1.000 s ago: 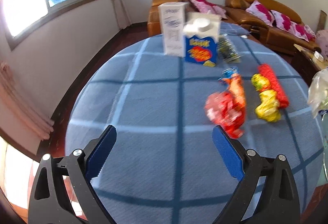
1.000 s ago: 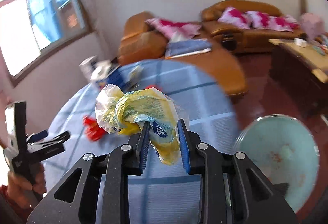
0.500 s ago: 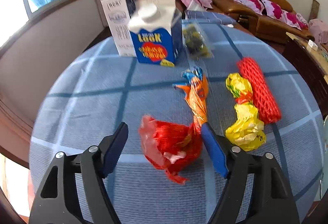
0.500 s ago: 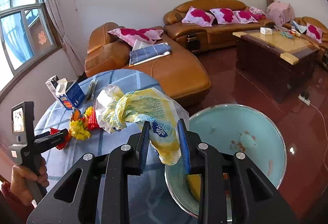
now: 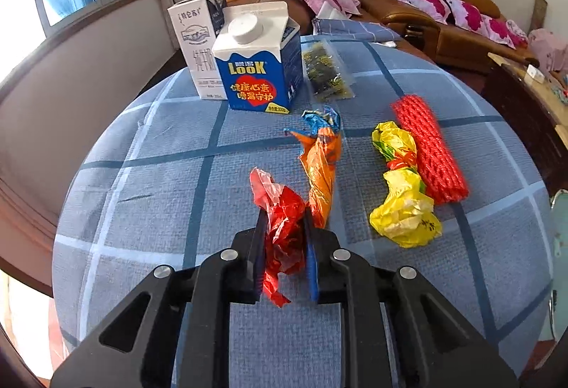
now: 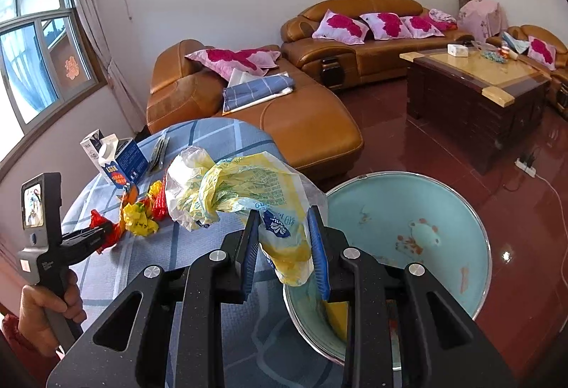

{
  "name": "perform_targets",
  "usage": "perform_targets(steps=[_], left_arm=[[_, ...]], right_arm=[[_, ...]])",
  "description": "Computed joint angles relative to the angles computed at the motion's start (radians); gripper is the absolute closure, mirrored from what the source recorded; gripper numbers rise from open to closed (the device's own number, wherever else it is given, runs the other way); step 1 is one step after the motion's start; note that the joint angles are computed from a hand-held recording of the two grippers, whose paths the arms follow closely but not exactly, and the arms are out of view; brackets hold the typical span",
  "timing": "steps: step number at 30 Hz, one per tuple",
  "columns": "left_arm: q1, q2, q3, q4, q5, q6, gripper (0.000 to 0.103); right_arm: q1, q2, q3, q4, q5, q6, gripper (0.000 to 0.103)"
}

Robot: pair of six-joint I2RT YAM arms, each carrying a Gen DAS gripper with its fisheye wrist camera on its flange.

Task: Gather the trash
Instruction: 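Grasp the red wrapper with the left tool while the right tool carries the yellow-white bag to the bucket, then carry the red wrappers toward the bucket with the left tool while the right tool releases the yellow-white bag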

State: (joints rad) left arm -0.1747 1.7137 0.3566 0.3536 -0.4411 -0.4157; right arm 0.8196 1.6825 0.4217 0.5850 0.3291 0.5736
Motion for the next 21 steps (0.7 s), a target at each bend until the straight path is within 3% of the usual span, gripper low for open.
perform_targets(steps=[6,10,13,21], left_arm=[[-0.028,-0.107,-0.076,-0.012,-0.003,-0.026,0.085],[-0.049,-0.215,-0.136,-0.055,-0.015,-0.054,0.085],[-0.076,-0.302,-0.164,-0.123,-0.028,-0.098,0.085],[-0.226,-0.479,-0.202,-0.309,-0.114,-0.244,0.085]], right_arm=[[0.013,-0.031,-0.027,0.0,0.027,0.005,0.075],[0.036,-0.041,-0.04,-0.014,0.11,0.004,0.075],[0.048,-0.04,-0.055,-0.022,0.175,0.009,0.075],[0.039,-0.044,-0.119,0.018,0.201,0.02,0.075]])
